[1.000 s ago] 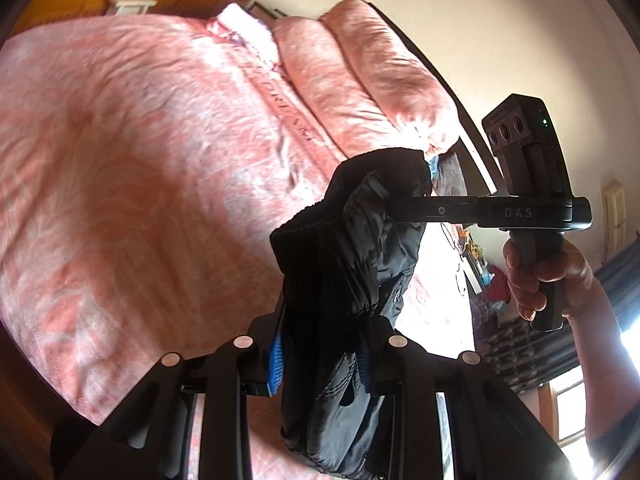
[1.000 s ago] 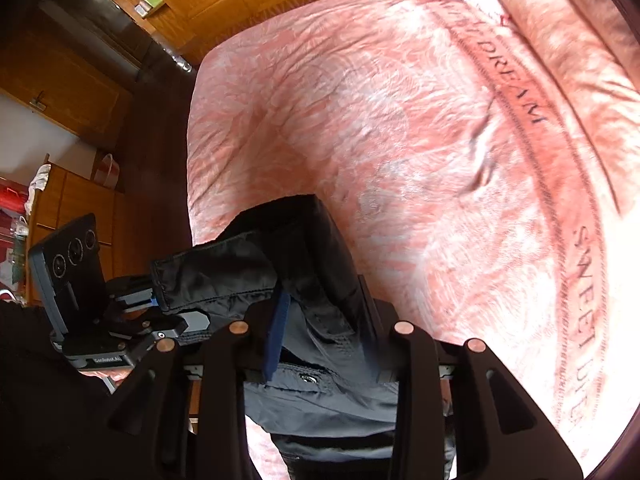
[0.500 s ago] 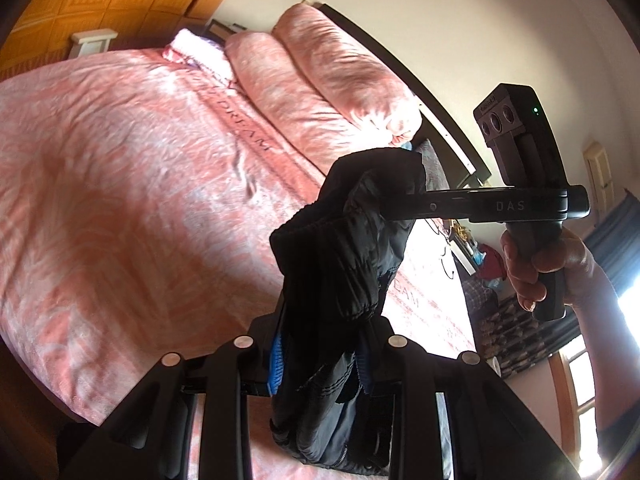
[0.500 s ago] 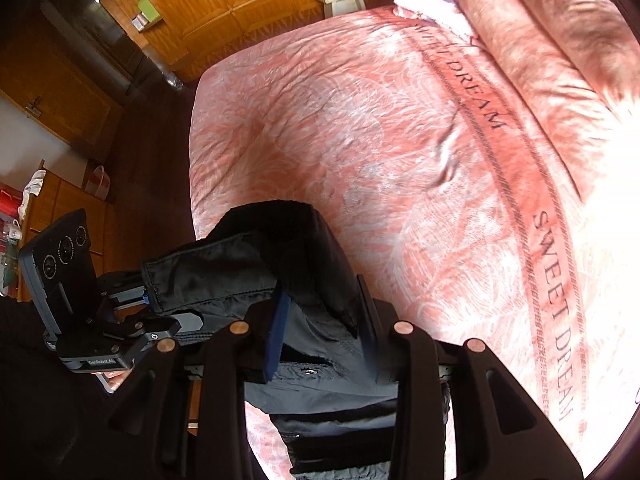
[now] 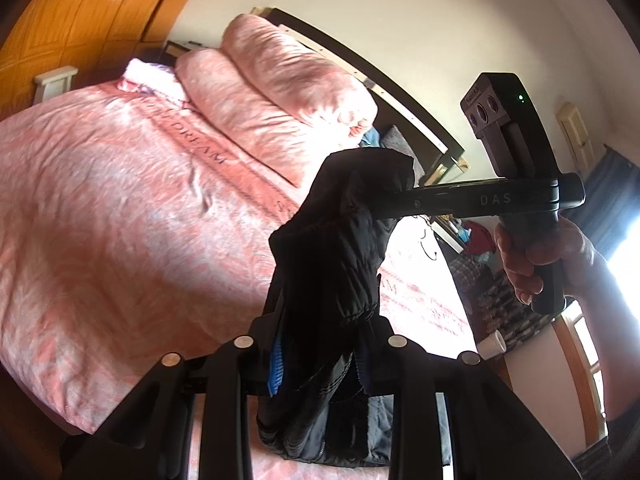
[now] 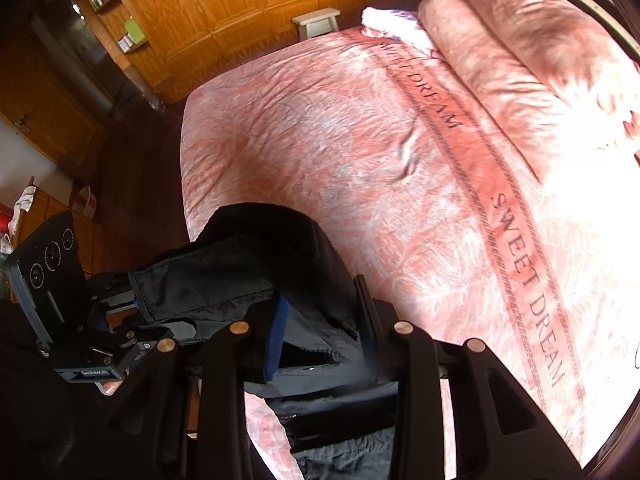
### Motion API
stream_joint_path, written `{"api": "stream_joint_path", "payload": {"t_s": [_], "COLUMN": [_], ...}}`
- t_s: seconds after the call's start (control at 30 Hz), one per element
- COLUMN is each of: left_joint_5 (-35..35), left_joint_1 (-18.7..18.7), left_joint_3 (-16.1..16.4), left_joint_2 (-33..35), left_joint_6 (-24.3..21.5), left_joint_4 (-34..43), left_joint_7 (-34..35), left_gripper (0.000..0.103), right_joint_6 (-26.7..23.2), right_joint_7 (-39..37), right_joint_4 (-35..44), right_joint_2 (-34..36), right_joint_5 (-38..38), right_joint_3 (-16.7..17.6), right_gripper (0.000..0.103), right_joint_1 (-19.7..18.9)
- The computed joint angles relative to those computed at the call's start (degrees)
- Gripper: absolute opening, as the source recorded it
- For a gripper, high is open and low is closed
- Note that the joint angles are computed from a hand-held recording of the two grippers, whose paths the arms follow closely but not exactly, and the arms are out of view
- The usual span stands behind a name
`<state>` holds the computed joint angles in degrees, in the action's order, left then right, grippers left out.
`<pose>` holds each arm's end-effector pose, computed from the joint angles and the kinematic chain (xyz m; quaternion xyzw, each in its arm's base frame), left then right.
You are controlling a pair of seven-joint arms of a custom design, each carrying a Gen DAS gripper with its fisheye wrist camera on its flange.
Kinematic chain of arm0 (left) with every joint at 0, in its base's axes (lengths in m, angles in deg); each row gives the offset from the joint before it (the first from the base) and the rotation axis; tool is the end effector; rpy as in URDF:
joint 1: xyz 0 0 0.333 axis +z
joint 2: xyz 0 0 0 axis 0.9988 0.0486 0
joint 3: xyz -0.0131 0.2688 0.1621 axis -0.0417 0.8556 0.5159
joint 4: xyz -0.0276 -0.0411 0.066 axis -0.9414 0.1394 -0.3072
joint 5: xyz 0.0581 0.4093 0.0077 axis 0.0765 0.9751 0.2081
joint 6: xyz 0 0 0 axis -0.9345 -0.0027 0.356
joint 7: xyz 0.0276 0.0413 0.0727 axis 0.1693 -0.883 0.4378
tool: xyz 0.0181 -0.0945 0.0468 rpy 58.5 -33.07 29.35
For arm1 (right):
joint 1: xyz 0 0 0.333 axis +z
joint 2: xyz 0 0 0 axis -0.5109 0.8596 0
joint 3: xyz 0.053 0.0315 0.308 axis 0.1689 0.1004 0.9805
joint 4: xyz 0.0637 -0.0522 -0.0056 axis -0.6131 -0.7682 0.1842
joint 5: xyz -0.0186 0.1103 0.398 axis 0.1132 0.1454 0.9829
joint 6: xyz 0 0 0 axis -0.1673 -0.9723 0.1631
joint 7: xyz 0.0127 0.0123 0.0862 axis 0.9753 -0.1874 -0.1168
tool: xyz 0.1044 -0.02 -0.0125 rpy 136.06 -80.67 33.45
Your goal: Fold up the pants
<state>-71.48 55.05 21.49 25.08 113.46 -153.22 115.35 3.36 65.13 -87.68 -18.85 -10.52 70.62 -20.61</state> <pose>0.3874 -0.2177 0.6628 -0.5813 0.6445 -0.4967 0.0053 0.5101 0.1332 0.7581 -0.8683 0.4525 -0.0049 0.2032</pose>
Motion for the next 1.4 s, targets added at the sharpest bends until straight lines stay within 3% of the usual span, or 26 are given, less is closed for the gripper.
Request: {"api": "stream_joint_path", "payload": {"t_s": [0.87, 1.4], "left_joint_5": [1.8, 3.4], "left_joint_1": [-4.5, -6.8], "left_joint_3": [-4.7, -9.4], "left_joint_2": [3.3, 6.9], "left_joint_6": [-1.6, -2.7], "left_joint_4": [6.2, 10.0], "left_joint_7": [4.5, 6.1], "left_gripper": [0.028, 0.027], "right_joint_6": [2.2, 2.3], "right_joint_7": [0.8, -0.8], "right_joint_4": [-13.7, -23.3], "right_joint_2": [-16.2, -26.9], "right_joint_5": [-3.4, -3.9], "right_joint_3": [-2.7, -6.1], "right_gripper": [0.031, 0.030], "right_joint_1": [-4.9, -9.7]}}
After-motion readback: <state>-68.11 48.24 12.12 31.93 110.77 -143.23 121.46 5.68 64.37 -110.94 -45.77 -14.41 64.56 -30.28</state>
